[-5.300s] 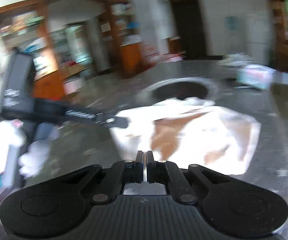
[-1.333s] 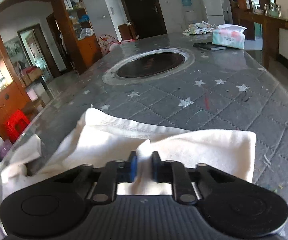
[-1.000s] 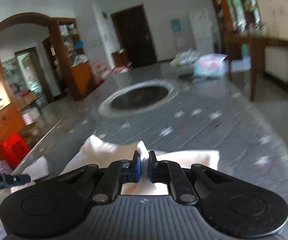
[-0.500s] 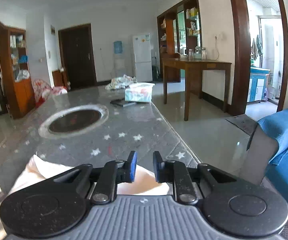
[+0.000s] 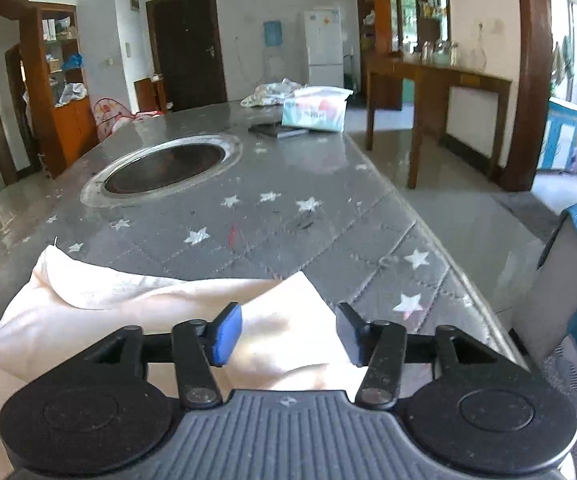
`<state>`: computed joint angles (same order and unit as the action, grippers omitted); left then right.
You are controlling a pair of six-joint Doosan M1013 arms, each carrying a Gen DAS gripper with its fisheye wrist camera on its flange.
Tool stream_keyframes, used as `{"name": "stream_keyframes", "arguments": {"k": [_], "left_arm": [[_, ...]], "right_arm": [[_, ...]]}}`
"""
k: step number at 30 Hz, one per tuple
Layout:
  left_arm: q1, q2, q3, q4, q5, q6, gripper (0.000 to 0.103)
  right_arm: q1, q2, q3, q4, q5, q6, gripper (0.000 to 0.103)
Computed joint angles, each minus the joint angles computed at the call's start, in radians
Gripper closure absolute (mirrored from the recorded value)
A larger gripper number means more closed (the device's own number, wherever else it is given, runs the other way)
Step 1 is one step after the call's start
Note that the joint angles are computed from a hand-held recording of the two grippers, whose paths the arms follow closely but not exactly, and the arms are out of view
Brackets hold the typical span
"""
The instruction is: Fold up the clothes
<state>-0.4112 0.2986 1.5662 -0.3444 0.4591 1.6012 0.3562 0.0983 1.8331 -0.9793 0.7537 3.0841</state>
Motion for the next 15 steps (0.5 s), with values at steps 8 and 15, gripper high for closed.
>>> {"name": "stream_keyframes", "arguments": {"k": [8,15], "left_arm": [[-0.007,0.003,-0.009,-0.008,0.009,0.018,0.045],[-0.008,0.001,-0.010,-0.028,0.003,0.046,0.045]], "right_arm": [[-0.030,-0.018,0.049,0.008,-0.097,0.004,0.067],[0.008,-0.049,0.059,-0.134,0.000,0.141,0.097]]}}
